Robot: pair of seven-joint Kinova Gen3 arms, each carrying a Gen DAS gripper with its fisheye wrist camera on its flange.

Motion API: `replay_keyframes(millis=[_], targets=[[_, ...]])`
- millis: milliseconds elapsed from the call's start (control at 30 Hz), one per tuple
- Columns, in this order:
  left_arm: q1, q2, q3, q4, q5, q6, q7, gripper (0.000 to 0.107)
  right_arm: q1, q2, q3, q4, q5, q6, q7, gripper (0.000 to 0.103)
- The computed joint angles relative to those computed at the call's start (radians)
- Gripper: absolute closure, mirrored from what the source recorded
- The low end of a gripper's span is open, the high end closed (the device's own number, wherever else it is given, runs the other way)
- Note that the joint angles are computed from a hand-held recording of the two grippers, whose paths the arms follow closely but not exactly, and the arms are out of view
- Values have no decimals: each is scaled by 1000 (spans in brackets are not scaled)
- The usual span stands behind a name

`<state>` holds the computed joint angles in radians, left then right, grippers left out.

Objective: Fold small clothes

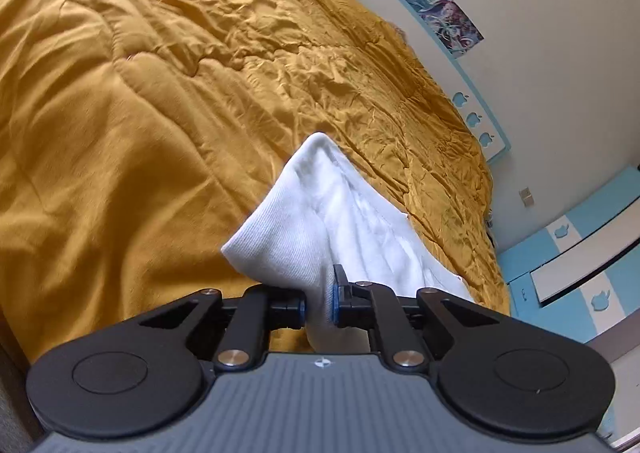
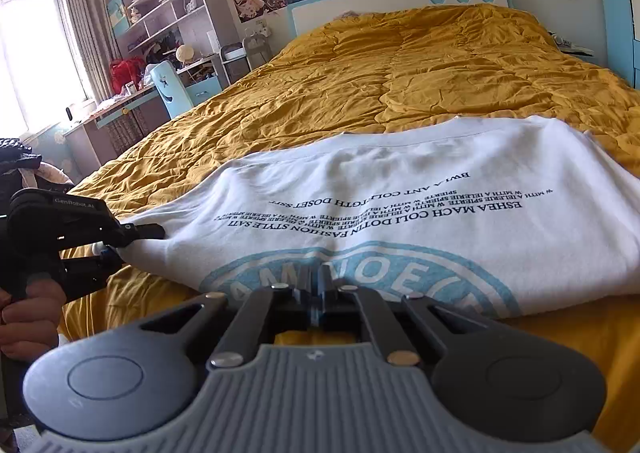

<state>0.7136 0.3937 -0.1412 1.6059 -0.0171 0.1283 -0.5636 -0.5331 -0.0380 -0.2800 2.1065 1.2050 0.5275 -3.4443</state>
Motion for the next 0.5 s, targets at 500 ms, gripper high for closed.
replay_keyframes(millis=[500], targets=[[302, 72, -288, -223, -274, 19, 14, 98, -97, -93, 117, 114, 230, 69, -272, 100]])
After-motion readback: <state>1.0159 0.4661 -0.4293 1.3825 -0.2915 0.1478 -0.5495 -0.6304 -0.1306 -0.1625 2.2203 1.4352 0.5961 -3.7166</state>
